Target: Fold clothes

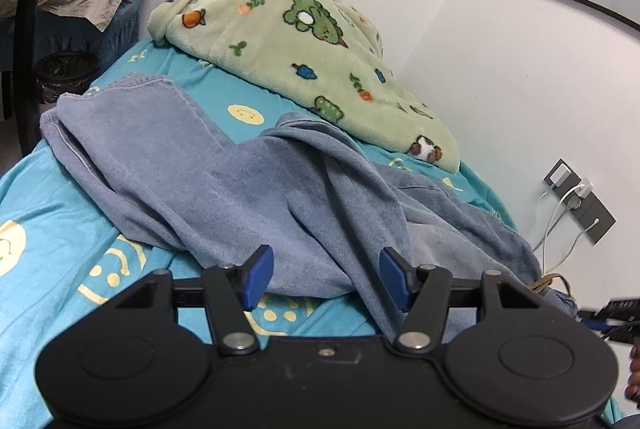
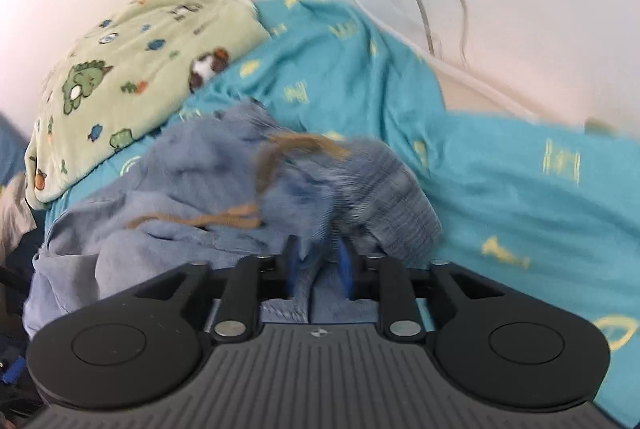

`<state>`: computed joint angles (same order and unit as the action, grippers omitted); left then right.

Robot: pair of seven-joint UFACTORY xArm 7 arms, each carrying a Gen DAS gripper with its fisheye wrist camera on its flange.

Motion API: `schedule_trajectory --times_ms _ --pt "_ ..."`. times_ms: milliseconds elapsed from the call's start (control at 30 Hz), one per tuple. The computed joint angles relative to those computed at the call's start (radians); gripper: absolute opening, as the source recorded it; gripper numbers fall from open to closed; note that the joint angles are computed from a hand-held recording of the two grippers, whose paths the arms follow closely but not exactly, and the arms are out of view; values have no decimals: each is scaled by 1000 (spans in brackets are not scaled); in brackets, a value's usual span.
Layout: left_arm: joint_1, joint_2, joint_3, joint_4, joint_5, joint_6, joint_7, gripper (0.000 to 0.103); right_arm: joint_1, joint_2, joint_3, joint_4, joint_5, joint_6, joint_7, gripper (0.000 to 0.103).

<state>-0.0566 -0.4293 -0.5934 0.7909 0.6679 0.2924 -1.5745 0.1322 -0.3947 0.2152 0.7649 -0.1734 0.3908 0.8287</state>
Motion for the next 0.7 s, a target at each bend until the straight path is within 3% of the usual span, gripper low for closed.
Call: schedule_trajectory --times_ms 33,100,200,367,433,600,700 --pt "-3 -2 4 -4 -2 -5 1 56 -28 -1 37 28 -55 11 18 46" --pt "-4 -1 6 -4 -2 -11 4 56 -52 14 82 80 -129 -7 47 46" --pt "-3 -1 2 -5 -2 -15 9 56 -29 85 112 164 -162 -75 67 48" --pt "-4 -10 7 -11 -15 -10 2 56 148 354 108 376 -119 -145 -90 53" --pt "-22 -18 24 -18 -45 8 12 56 205 483 118 478 -134 -155 -180 60" --pt "-54 -27 62 -39 -115 14 24 56 317 728 105 701 -188 -184 -389 62" --pt "-43 -26 54 -31 -118 44 34 56 417 799 3 773 -262 -217 -412 62"
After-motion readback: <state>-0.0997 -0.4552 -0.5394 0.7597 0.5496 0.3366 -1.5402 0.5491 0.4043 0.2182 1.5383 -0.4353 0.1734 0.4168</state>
